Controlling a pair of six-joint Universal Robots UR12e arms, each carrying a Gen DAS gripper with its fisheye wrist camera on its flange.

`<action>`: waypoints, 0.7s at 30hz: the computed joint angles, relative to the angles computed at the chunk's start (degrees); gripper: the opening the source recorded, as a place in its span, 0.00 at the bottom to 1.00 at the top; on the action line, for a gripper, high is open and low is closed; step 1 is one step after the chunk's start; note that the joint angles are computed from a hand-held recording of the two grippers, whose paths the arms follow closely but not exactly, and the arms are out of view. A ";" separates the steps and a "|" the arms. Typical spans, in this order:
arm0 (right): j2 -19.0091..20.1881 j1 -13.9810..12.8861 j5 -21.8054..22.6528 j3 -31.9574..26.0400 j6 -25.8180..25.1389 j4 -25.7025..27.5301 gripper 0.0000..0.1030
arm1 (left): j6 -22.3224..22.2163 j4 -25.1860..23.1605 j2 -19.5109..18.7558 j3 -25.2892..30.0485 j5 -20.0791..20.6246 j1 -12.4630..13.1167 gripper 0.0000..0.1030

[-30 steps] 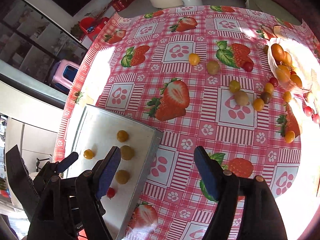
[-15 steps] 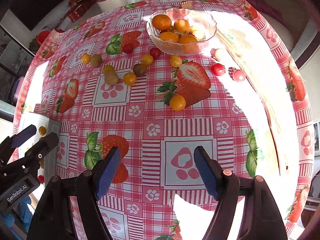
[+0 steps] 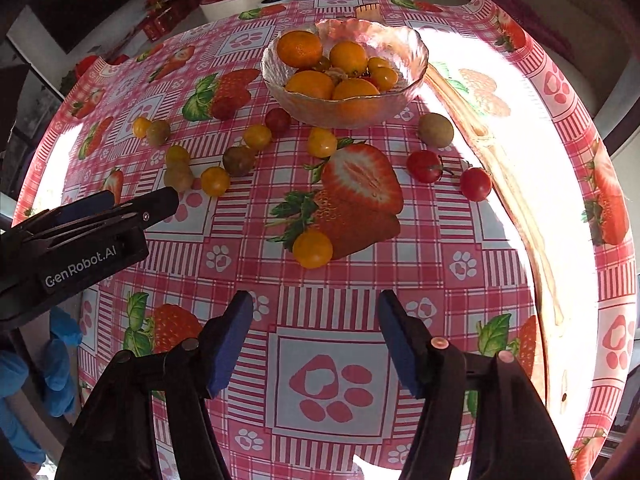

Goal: Organize fruits
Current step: 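Grasp a yellow-green fruit with left tool while right tool grasps a yellow cherry tomato, then carry both fruits over the white tray and open both tools to drop them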

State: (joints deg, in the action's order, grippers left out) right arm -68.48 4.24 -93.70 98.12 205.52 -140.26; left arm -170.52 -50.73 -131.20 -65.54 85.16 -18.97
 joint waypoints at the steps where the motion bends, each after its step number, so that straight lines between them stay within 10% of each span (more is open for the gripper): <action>1: 0.13 -0.08 0.05 -0.06 -0.13 -0.16 0.65 | -0.13 -0.16 -0.30 0.37 0.19 -0.11 0.78; 11: 1.65 -0.23 -0.66 -1.22 -1.65 -1.28 0.60 | 0.55 -0.56 -1.50 1.67 0.30 -0.65 0.56; 21: 2.50 -0.31 -0.08 -2.18 -1.51 -1.94 0.23 | 1.37 -0.80 -1.20 1.49 -1.51 -0.46 0.27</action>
State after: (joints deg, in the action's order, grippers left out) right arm -65.98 3.93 -93.78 95.95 204.01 -142.20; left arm -169.15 -51.53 -132.41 -64.05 83.66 -19.43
